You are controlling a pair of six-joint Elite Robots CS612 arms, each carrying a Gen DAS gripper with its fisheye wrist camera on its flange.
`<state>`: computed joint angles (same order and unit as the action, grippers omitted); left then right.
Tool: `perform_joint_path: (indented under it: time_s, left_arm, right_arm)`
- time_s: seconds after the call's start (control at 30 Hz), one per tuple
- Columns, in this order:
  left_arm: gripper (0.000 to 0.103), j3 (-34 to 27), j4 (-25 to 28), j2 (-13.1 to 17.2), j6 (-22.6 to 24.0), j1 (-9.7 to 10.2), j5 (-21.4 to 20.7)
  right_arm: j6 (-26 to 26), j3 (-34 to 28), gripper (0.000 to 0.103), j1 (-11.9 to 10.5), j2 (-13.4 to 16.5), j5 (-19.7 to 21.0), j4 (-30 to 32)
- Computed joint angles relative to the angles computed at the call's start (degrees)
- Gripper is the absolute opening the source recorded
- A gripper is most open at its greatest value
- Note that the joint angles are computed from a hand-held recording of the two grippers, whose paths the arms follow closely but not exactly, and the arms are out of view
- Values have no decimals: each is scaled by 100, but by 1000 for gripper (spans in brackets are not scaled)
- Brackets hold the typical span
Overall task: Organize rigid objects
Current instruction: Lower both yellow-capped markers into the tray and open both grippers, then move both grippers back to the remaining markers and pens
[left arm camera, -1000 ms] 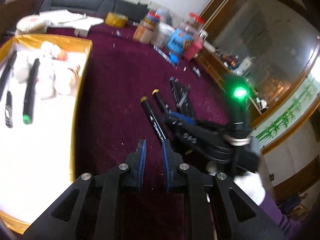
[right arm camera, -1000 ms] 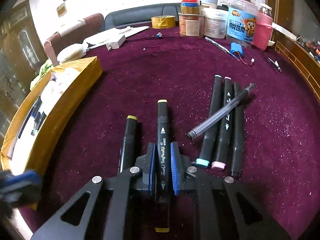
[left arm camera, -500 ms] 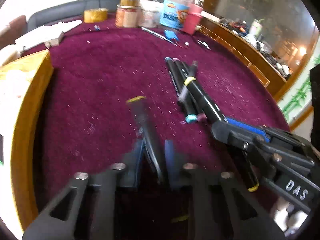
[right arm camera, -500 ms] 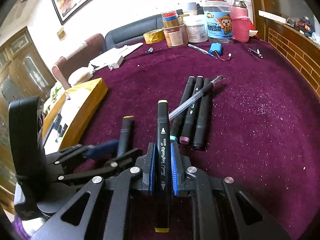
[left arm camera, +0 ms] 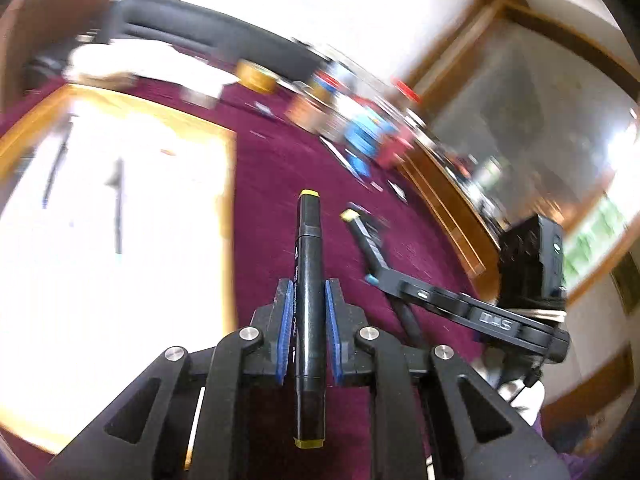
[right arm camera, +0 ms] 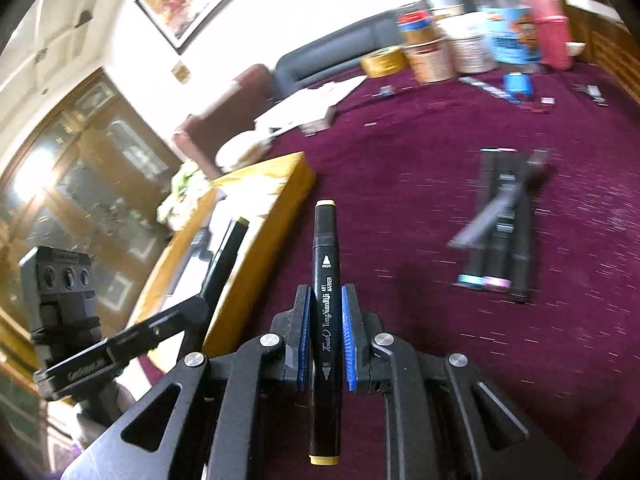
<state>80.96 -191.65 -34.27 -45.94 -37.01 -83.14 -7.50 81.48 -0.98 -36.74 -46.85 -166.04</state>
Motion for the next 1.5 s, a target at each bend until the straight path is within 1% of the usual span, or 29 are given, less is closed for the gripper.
perform_joint_path:
  time_s: [0.07,0.13,0.17,0.27,0.37,0.47,0.53,0.6,0.67,0.73,0.8,0.83,0.93,1.03,1.1,1.23,1.37,1.43,1.5]
  left_arm:
    - [13,217,14,-99,-271,49,301]
    - [13,415,84,-172,-594,115,511]
    - [13,498,141,-198,-778,159,573]
    - [13,610,337,-226,-1076,248,750]
    - [13,639,518,-204,-1300,322,787]
    - [13,616,627,-162,-1452,380,761]
    - [14,634,541,-136,-1614,398,713]
    - [14,729,332,-154,-1660,407,683]
    - [18,767,220,-170,-1651,392,716]
    - [34,845,159,-214,-1667,374,796]
    - [42,920,96,-255,-1673,356,908]
    - [43,958,65,-279,-1670,344,949]
    - [48,999,20,-309,-1684,331,984]
    - [53,1036,-1,-341,-1694,312,1034]
    - [53,1053,-19,-357,-1728,300,1078]
    - [53,1089,-15,-416,-1718,235,1246]
    - [54,1037,29,-478,-1440,131,1427]
    - [60,974,104,-500,-1277,70,1521]
    - [62,889,178,-504,-1078,4,1604]
  right_arm:
    - [-182,-136,13,99,24,212,342]
    - [-373,-255,13,226,49,289,626]
    - [-458,-304,13,293,64,280,730]
    - [-684,-474,13,506,130,138,997]
    - [-797,-641,13,659,208,30,1258]
    - [-834,-836,13,800,303,-182,1435]
    - [-812,-972,13,867,367,-256,1601]
    - [-790,-1073,13,921,410,-283,1767]
    - [-792,-1161,13,979,451,-355,1888]
    - [-783,-1247,13,1040,493,-447,1967]
    - [-752,-1311,14,1073,527,-539,1970]
    - [-689,-1287,14,1105,523,-715,1787]
    - [-589,-1301,14,1120,535,-776,1690]
    - [-574,-1292,15,1099,526,-670,1716]
    - [-601,-1257,19,1087,506,-609,1718]
    - [-611,-1172,20,1038,465,-493,1615]
    - [-557,-910,23,876,354,-488,1109]
    - [-448,-761,26,754,301,-459,803]
    - [-287,-596,28,606,235,-487,452]
